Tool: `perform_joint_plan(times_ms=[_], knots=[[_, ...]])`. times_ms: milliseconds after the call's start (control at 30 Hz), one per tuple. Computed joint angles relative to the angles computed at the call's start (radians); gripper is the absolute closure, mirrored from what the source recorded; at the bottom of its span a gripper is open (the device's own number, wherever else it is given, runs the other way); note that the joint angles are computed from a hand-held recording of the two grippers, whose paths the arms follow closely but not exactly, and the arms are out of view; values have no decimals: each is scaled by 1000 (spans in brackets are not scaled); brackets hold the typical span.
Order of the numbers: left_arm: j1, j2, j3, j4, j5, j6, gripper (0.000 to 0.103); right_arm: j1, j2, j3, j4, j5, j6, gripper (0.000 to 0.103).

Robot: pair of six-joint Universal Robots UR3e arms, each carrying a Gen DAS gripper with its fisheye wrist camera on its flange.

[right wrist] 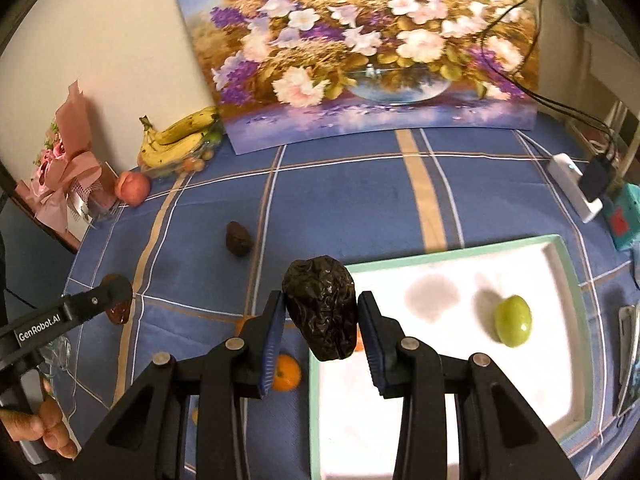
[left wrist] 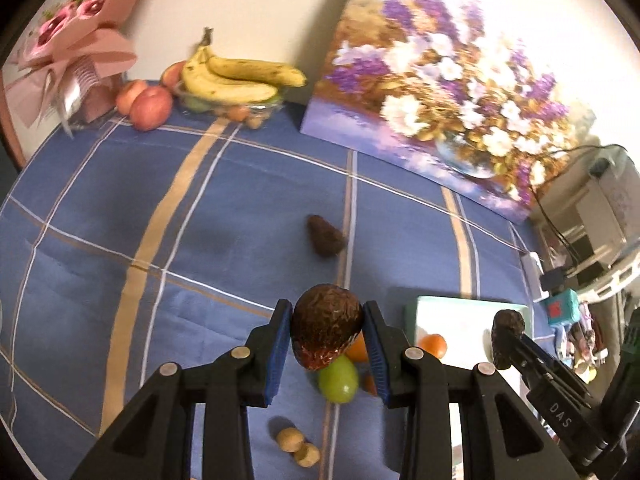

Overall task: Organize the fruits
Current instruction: 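Carry both dates in the closed tools over the white tray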

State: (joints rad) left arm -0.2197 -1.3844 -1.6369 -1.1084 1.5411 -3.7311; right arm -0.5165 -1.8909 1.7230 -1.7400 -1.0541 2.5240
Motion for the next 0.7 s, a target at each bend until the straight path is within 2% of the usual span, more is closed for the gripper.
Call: perform_joint_plan(times_ms=[267,500,700], knots=[[-131,-111,126,-7,51,-17,65,-97,-52,-9,85,29,-88,64],[-235,-256,250,-35,68,-8,65,-127,-13,-4,56,-12,-75,64],[-321,-391,381,-69,71,5,65,-213,38,-18,37,-45,-64,64]])
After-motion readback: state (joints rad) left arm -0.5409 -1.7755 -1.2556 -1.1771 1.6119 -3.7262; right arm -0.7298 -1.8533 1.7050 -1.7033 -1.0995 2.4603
